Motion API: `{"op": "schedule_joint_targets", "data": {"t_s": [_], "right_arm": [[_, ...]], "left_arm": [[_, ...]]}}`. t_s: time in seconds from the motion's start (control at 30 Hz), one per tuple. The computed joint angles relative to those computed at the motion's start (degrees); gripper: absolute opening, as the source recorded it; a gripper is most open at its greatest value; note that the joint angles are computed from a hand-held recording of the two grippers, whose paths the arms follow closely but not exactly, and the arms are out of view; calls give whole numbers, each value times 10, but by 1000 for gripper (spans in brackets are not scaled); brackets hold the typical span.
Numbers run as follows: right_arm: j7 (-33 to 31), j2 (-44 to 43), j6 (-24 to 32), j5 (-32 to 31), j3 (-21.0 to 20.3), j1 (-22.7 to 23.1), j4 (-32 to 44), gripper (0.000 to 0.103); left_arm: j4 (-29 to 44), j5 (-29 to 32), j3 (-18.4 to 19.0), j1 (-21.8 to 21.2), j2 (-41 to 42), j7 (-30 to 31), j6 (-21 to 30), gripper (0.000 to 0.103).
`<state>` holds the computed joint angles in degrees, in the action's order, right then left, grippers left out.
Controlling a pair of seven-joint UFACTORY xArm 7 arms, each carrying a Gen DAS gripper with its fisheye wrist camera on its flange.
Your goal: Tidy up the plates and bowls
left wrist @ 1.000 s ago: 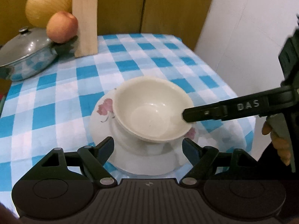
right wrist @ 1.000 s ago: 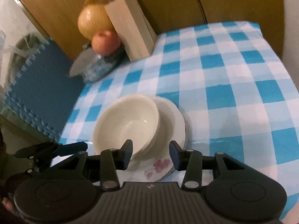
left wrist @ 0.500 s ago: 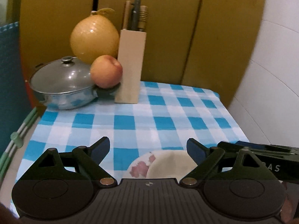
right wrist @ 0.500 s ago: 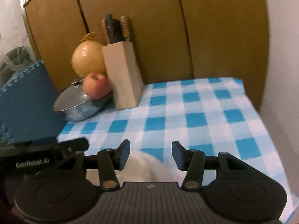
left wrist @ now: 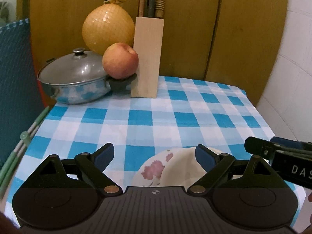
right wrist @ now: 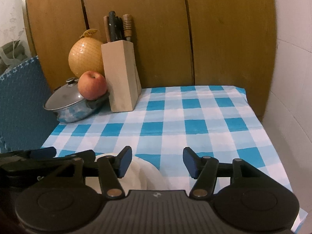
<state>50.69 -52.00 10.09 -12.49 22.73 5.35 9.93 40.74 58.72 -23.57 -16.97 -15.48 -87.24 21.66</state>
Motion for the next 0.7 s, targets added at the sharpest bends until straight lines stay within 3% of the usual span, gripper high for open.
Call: {"op": "schedule_joint_targets", "data": {"t_s": [0.2, 0.7], "right_arm": [[10, 2, 5, -9, 18, -19, 3, 53], [16, 14, 2, -17, 12, -17, 4, 54]], "left_arm": [[1, 3, -3, -2, 0, -6, 7, 94], [3, 5, -2, -12, 0, -6, 17, 95]]}}
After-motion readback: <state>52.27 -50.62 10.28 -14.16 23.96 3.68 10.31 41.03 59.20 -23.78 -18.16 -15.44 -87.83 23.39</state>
